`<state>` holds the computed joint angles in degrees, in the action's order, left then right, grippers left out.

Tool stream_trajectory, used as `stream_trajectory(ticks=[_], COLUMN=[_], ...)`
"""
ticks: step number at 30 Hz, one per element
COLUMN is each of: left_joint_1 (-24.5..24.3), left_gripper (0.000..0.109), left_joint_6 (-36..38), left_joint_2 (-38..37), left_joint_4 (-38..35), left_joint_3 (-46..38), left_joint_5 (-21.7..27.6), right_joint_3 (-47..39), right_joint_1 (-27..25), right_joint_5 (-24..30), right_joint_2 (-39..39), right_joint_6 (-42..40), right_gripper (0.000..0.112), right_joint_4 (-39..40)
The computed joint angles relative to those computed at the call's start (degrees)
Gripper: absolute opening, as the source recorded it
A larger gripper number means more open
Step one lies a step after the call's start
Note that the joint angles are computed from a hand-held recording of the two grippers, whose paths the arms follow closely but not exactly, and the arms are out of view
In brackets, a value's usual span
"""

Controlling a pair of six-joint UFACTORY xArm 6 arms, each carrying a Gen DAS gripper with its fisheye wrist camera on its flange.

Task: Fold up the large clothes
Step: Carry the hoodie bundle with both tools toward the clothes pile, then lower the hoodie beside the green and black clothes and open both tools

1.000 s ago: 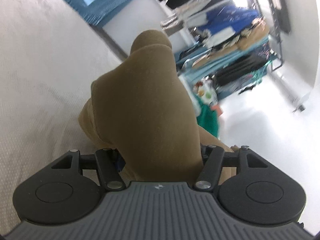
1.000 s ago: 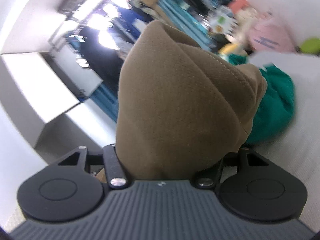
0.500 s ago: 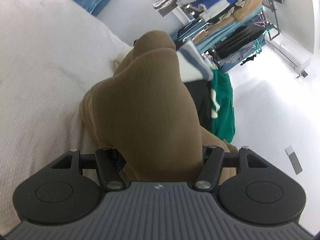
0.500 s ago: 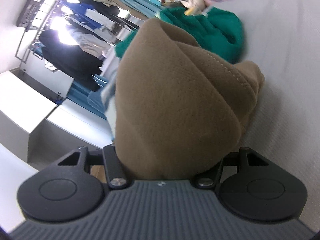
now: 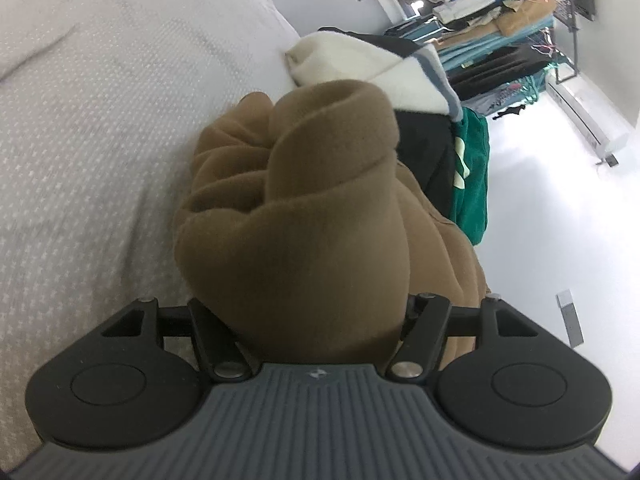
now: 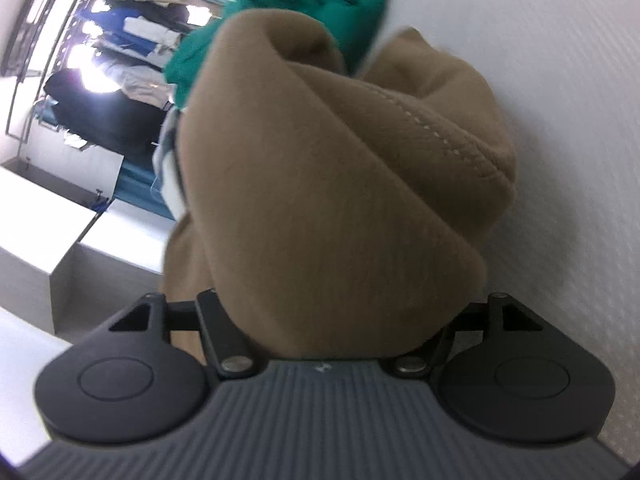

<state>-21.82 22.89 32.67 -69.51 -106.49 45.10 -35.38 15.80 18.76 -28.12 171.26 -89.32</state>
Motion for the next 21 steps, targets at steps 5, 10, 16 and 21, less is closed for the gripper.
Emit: stream_trajectory(ticks=[5, 10, 16, 21], left_joint_1=[-0.4, 0.2, 0.9, 0.9], left_gripper=[0.069, 0.069, 0.069, 0.069], left_joint_6=[-1.0, -4.6, -6.2, -6.0], left_joint_2=[-2.5, -4.3, -10.2, -17.2], left_joint_4=[3.2, 5.6, 11.2, 17.4], left_joint_3=[2.7, 3.7, 8.4, 14.0], left_joint_5=[-1.2, -0.3, 0.1, -2.3], right_joint_3=[0.4, 0.9, 5.8, 6.4], right_joint_1=[1.4, -0.8, 0.7, 7.8], right_joint_5=[1.8, -2.5, -3.4, 9.2], right_joint_2=[-0.2, -1.4, -7.9, -15.8], right_joint_6=[2.6, -0.4, -19.6, -38.0], right_gripper=[0.070, 0.070, 0.071, 0.071], right_joint_4=[-0.4, 4.9, 26.4, 42.3])
